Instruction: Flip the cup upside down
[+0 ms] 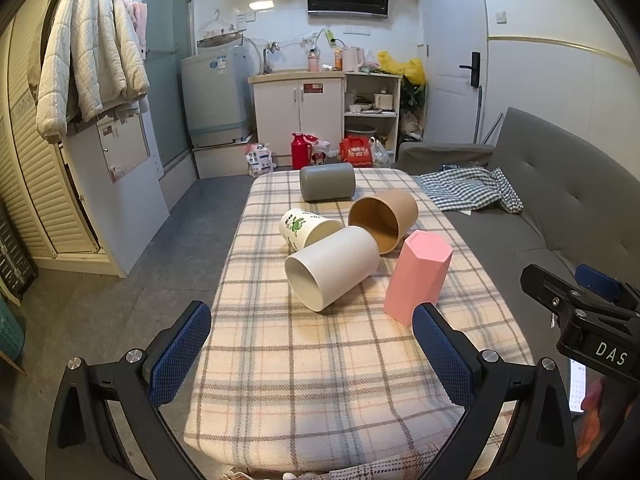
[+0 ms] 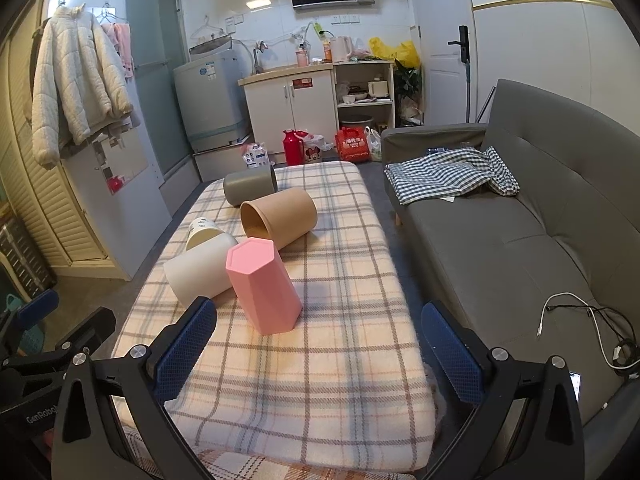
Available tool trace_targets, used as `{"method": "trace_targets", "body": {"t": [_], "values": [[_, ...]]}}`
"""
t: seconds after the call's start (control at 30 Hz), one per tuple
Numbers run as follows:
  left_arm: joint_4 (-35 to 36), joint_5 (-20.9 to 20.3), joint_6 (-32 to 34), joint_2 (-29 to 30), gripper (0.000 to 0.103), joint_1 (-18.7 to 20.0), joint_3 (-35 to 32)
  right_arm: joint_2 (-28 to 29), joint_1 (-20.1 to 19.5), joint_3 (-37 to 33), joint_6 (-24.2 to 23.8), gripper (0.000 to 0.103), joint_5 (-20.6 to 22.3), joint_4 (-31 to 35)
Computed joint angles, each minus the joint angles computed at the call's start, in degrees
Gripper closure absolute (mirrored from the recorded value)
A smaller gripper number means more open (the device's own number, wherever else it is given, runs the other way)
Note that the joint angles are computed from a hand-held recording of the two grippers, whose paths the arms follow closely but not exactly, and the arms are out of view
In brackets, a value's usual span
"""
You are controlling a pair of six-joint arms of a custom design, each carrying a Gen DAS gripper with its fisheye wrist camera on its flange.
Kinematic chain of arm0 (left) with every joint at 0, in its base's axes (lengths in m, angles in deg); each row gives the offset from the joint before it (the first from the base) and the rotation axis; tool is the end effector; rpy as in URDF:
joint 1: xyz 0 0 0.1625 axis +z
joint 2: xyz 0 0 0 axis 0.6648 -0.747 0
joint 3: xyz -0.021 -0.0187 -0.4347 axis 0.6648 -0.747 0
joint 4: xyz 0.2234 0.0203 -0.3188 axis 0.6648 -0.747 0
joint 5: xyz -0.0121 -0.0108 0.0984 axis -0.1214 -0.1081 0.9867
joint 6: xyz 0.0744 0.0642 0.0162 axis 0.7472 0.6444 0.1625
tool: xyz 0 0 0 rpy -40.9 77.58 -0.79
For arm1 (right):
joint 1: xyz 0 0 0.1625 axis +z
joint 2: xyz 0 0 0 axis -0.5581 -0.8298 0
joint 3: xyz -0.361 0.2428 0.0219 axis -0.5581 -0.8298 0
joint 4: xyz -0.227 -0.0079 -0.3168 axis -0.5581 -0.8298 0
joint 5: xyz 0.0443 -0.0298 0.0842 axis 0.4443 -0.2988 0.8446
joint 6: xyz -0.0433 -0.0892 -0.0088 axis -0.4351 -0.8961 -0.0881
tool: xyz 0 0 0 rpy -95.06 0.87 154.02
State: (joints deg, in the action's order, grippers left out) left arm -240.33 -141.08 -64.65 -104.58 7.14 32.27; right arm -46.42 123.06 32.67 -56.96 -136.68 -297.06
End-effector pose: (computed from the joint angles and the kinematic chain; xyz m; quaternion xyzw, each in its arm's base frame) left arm -0.3730 -0.7220 0.0196 0.3589 0.8369 -0.3301 0.2486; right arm 0.0634 -0.6438 0.3012 -0.0333 -0.7837 0.4963 0.3721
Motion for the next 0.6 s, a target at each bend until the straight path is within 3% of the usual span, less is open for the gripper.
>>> {"method": "trace_targets", "body": {"t": [0.6], "values": [[-0.1, -0.04, 0.74, 0.31, 0.0, 0.05, -0.19, 0.0, -0.32, 0.14, 0.01, 0.0, 0.11, 0.37]]}}
